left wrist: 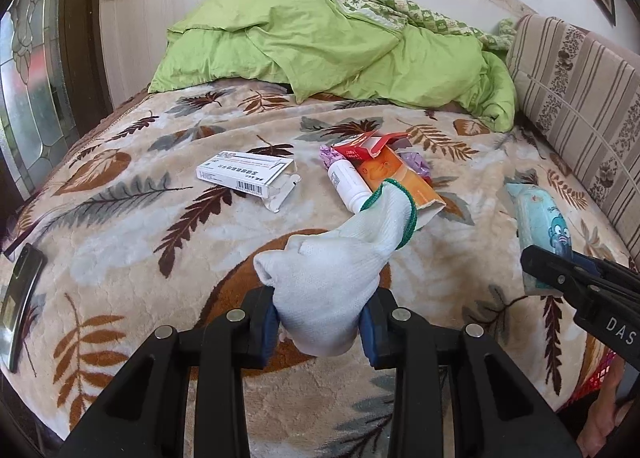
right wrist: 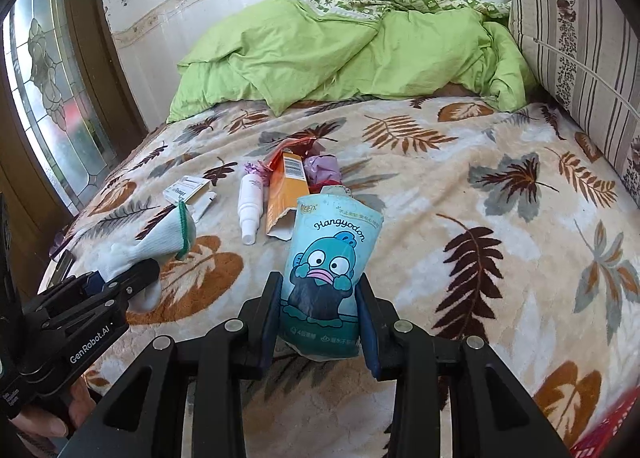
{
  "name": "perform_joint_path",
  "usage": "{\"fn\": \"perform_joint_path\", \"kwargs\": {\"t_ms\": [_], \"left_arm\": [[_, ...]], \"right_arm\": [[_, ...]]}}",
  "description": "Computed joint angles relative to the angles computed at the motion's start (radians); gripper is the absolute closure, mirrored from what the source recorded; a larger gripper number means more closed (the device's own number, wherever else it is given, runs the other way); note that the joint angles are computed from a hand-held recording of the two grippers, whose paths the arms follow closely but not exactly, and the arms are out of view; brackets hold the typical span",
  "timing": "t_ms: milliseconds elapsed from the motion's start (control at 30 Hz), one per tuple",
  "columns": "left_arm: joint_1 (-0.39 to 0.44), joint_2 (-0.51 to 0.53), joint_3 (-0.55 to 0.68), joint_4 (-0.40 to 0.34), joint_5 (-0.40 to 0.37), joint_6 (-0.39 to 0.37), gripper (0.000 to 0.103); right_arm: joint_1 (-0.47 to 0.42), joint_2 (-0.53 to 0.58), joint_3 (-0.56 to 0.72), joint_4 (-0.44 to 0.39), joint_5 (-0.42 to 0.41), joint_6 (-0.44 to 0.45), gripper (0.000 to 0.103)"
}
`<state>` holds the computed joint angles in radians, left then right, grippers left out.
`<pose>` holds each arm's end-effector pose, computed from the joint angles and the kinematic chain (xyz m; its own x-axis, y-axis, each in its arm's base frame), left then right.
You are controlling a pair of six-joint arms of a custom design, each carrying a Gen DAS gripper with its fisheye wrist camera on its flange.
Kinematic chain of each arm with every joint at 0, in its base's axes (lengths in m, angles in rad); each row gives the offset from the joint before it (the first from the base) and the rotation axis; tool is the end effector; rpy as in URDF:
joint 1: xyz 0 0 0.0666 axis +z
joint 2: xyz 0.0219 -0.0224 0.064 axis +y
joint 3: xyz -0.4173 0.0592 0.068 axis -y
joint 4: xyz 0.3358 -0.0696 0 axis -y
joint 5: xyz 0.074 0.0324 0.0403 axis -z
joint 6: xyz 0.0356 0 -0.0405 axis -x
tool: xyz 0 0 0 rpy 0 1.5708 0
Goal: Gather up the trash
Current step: 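Lift the sock and tissue pack off the bed with both tools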
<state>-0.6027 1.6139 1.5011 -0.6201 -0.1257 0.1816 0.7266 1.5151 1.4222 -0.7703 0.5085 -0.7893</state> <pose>0.4328 -0.2929 0.4335 -0.6298 0.2159 -0.7462 0.3781 0.9243 -0.0517 0.3624 0.2984 0.4399 -0.6441 0.2571 -0.7205 0.1611 0.9663 0.2008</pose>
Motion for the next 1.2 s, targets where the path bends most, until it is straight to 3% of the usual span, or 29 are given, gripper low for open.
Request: {"fn": "perform_joint_path", "kwargs": {"t_ms": [667,1200], "left_arm": [[-0.015,-0.006,-0.014,0.036,-0.028,-0.051,0.071],[-0.021,-0.007,-0.014,0.038,-0.03,-0.05,0.071]], "right_arm": [[0.001,-0.011,-0.01,0.004,0.011,0.004,0.066],[0.0,-0.013,-0.013,0.007,0.009,0.005,0.066]]}}
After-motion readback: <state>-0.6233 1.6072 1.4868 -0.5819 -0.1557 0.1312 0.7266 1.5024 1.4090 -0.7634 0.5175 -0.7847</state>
